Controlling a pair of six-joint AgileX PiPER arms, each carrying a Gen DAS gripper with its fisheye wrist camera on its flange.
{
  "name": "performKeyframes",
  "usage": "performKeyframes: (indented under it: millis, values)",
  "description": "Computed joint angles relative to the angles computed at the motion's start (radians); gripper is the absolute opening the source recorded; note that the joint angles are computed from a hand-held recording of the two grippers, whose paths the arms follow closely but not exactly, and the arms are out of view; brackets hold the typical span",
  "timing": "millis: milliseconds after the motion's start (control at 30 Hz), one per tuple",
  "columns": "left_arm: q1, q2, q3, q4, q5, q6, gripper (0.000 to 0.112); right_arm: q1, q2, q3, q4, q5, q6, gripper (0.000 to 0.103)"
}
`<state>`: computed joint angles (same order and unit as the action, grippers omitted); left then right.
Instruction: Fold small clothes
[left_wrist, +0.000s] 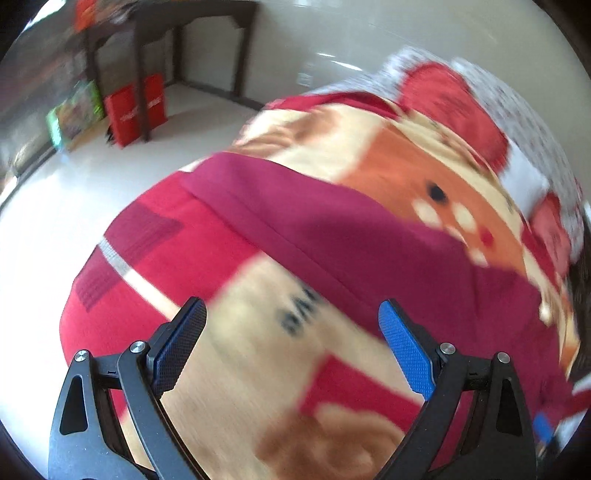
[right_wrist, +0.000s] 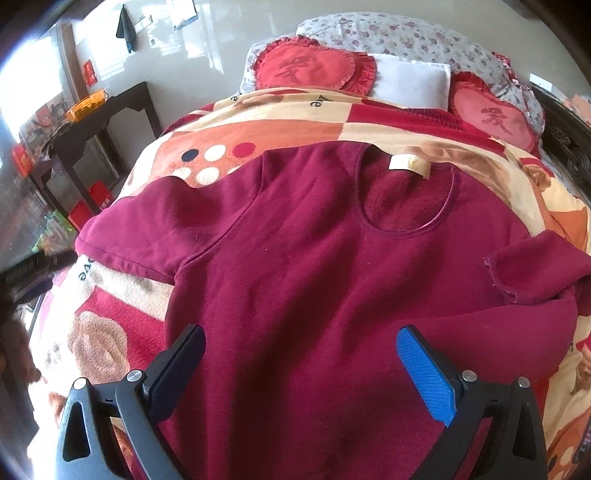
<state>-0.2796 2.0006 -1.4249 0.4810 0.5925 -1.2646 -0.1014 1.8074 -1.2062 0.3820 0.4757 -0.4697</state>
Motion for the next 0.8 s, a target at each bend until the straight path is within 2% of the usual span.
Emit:
performKeyframes:
  millis: [233,333,433,533,600,700,800]
  values:
    - [0.178,0.123,-0.121,-0.213,-0.055,0.142,0.091,-0.003,0.017,-0.023,-0.001,0.019,-0.006,0.103]
    - [0.219,0.194,-0.199,-0.298,-0.047,0.202,0.088,-0.008,0.033,-0.039,-0.012,0.026,0.005,0.103]
    - [0.218,0.228,-0.239,-0.244,-0.066,0.159,0.084,-0.014,0.052,-0.057,-0.023,0.034,0.017,0.103]
    - [0.222,0.260,-0.284,-0.190,-0.060,0.122,0.063,-0.023,0.071,-0.073,-0.026,0.038,0.026,0.103]
    - [0.223,0.282,-0.321,-0.175,-0.046,0.123,0.038,-0.034,0.083,-0.082,-0.009,0.040,0.019,0.103]
    - [0.226,0.292,-0.350,-0.188,-0.030,0.159,0.015,-0.046,0.090,-0.084,0.017,0.040,0.002,0.103]
    - [0.213,0.269,-0.333,-0.185,-0.054,0.174,0.012,-0.052,0.090,-0.084,0.029,0.042,-0.017,0.103]
